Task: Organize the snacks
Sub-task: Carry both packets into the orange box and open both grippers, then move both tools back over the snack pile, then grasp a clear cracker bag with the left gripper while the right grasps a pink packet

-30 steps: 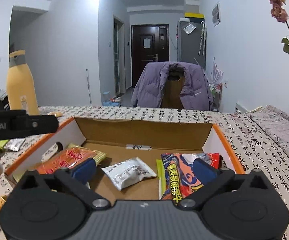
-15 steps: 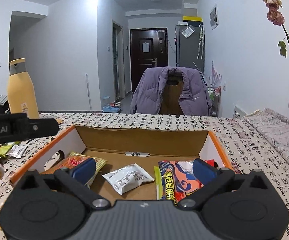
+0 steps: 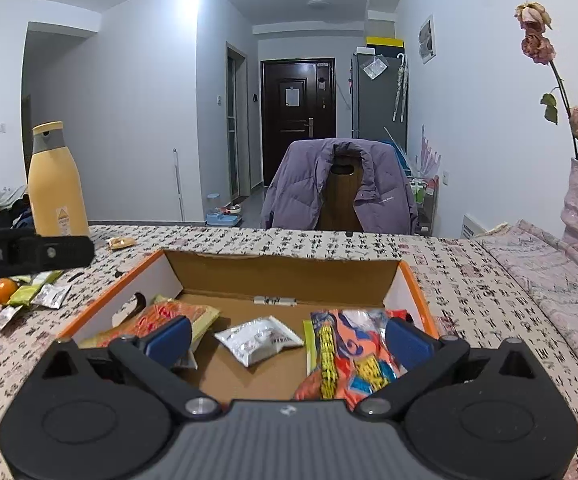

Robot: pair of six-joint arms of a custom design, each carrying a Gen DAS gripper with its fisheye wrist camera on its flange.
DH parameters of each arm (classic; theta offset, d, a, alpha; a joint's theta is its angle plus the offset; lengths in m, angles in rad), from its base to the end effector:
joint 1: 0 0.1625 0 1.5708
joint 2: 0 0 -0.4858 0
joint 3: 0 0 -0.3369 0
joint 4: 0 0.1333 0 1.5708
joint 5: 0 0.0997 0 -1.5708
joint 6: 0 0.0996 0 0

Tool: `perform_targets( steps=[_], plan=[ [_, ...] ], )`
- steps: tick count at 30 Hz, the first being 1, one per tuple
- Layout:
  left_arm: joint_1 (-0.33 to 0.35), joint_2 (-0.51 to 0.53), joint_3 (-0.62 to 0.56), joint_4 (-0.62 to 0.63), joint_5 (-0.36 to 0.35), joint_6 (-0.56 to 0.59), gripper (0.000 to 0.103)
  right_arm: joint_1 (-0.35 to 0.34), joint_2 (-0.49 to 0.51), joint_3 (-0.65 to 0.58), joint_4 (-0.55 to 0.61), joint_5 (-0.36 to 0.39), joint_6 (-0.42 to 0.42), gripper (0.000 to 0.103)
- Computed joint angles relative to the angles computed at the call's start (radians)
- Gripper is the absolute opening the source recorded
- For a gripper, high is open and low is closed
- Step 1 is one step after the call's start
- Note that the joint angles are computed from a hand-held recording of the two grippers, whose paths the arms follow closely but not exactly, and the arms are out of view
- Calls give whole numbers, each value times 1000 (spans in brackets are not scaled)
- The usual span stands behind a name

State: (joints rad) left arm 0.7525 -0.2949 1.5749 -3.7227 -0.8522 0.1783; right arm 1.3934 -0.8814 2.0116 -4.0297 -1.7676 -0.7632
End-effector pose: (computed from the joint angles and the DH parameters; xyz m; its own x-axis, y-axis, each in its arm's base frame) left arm -0.3626 -0.6120 0.0090 -0.7851 0.2798 -0.5526 0.6187 0.3964 -0.6783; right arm 0.0112 -0.5825 0.3060 -0.7026 0.0970 0.7050 -0.6135 0.4193 -0.6692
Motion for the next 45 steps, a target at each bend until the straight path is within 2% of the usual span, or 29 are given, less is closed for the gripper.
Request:
perform_targets(
  steps=[16, 26, 34, 42, 45],
  plan=[
    [-24, -73, 247, -60, 43, -64, 103, -60, -60, 257, -169, 33, 15, 103],
    [-34, -92, 385, -56, 32, -133, 103, -124, -58, 393, -276, 66, 10, 103],
    [-38, -88, 452, -14, 5, -177, 103, -174, -42, 470, -356, 89, 2, 103],
    [-49, -53, 453, 32, 5, -185, 103, -209, -28, 503, -394, 103, 6, 103],
    [-57, -40, 453, 33, 9, -176, 94, -218, -28, 510, -402, 109, 12, 103]
  ],
)
